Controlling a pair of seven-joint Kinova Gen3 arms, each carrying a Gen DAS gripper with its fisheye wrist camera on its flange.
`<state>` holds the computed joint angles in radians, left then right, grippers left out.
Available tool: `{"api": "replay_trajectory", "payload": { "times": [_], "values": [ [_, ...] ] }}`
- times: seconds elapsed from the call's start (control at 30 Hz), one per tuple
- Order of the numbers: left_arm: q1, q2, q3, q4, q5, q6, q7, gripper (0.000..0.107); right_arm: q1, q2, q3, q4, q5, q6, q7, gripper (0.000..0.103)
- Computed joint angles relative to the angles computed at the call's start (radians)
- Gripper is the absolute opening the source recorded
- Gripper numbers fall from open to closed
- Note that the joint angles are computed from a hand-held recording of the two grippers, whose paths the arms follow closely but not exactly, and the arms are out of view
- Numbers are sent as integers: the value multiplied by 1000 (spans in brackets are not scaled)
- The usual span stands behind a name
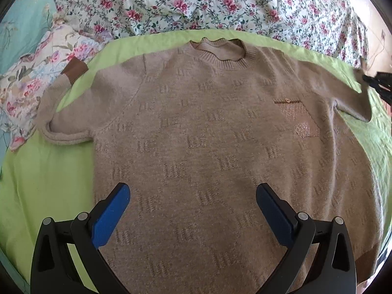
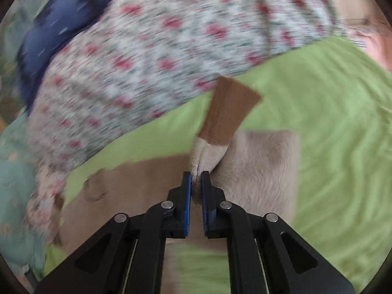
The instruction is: Fold small clothes
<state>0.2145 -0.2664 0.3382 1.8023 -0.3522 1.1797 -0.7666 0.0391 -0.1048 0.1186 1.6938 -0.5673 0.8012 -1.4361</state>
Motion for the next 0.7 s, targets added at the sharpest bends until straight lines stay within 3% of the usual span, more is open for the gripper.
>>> {"api": "replay_trajectory", "payload": {
  "times": [0.33,0.47,0.6,0.63,0.7],
  "values": [
    [-60,-136,-192,88,221,-120,-154,103,-267,120,-221,-37,-135,-69,74,9],
    [-69,-170,-298,132,341,-177,-252,103,-298,177,-260,-37,-202,-65,139,9],
    [-67,-161,-390,167,469,-243,-352,102,-312,226,-281,-63,-151,4,129,13],
    [-60,-150,-418,167,506,-257,-390,102,-307,236,-284,-71,-144,39,130,18],
    [-46,-123,-465,162,574,-286,-466,102,-296,225,-284,-52,-144,59,147,50]
  ]
}}
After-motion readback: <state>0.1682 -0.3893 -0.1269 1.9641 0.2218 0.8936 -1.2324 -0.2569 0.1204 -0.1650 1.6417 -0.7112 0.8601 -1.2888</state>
